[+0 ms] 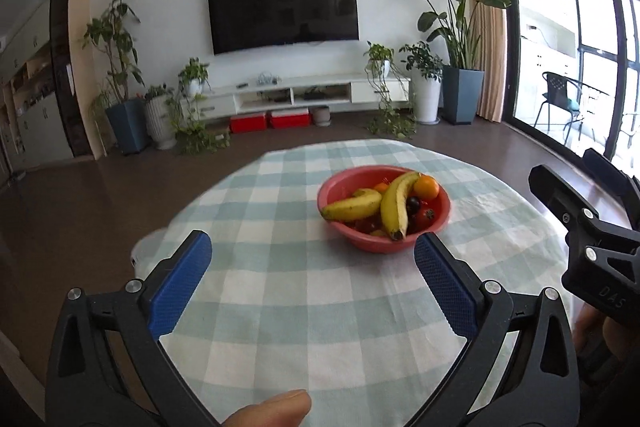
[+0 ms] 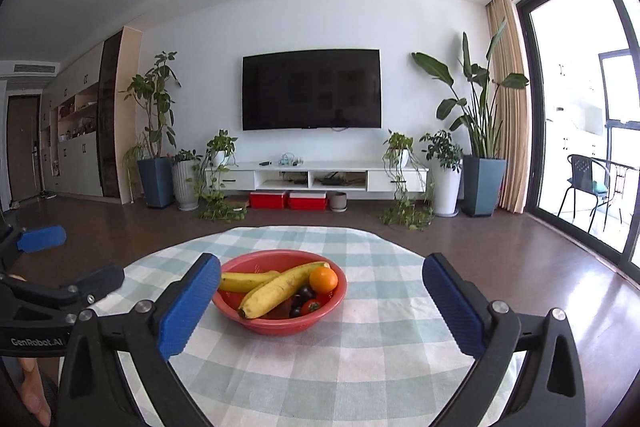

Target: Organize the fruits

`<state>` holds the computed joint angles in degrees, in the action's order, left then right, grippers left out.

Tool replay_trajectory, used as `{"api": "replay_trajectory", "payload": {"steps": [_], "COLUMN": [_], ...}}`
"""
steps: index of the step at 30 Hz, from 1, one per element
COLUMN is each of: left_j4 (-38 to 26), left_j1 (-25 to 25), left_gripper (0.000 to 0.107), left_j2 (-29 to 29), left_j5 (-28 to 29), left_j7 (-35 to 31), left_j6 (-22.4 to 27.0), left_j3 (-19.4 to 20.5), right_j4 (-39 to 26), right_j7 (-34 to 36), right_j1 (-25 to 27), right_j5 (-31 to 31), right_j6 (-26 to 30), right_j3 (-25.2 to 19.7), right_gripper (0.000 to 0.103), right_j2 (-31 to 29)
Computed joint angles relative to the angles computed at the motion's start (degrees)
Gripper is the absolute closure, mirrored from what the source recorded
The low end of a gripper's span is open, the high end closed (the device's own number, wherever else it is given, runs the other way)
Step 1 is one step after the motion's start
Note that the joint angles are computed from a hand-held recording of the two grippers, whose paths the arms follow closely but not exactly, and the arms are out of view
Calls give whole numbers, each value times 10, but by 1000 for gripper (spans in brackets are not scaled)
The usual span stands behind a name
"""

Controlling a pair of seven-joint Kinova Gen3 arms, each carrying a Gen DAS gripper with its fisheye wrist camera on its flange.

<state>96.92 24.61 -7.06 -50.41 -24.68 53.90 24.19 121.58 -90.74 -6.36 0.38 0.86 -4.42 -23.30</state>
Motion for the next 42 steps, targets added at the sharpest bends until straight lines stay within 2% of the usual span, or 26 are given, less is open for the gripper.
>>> {"api": "replay_trajectory", "payload": {"steps": [2, 5, 8, 11, 17, 22, 28, 42], "left_j4": [8, 14, 12, 4, 4, 11, 17, 16], "left_j1": [0, -8, 15, 14, 30, 34, 33, 53], "left_gripper": [5, 5, 5, 5, 5, 5, 5, 5], "left_j2": [-10, -18, -24, -13, 0, 3, 13, 35], "left_j5": [-3, -34, -2, -8, 11, 31, 37, 37], "left_j7": [26, 46, 34, 44, 55, 59, 62, 65], "left_j6": [2, 48, 44, 72, 81, 68, 56, 63], "left_j3": [8, 54, 35, 56, 35, 10, -4, -21], "right_j4": [6, 9, 4, 4, -20, -56, -75, -62], "right_j7": [-1, -1, -4, -5, -19, -33, -57, -58], "right_j1": [24, 40, 60, 66, 108, 83, 49, 4], "right_j5": [0, 2, 0, 3, 9, 19, 19, 21], "right_j6": [-5, -5, 7, 16, 89, 191, 272, 294], "right_j3": [-25, -44, -63, -69, -97, -78, -54, -18], "right_gripper": [0, 0, 0, 0, 0, 0, 0, 0], "right_j2": [-22, -47, -61, -72, -71, -50, -25, -9]}}
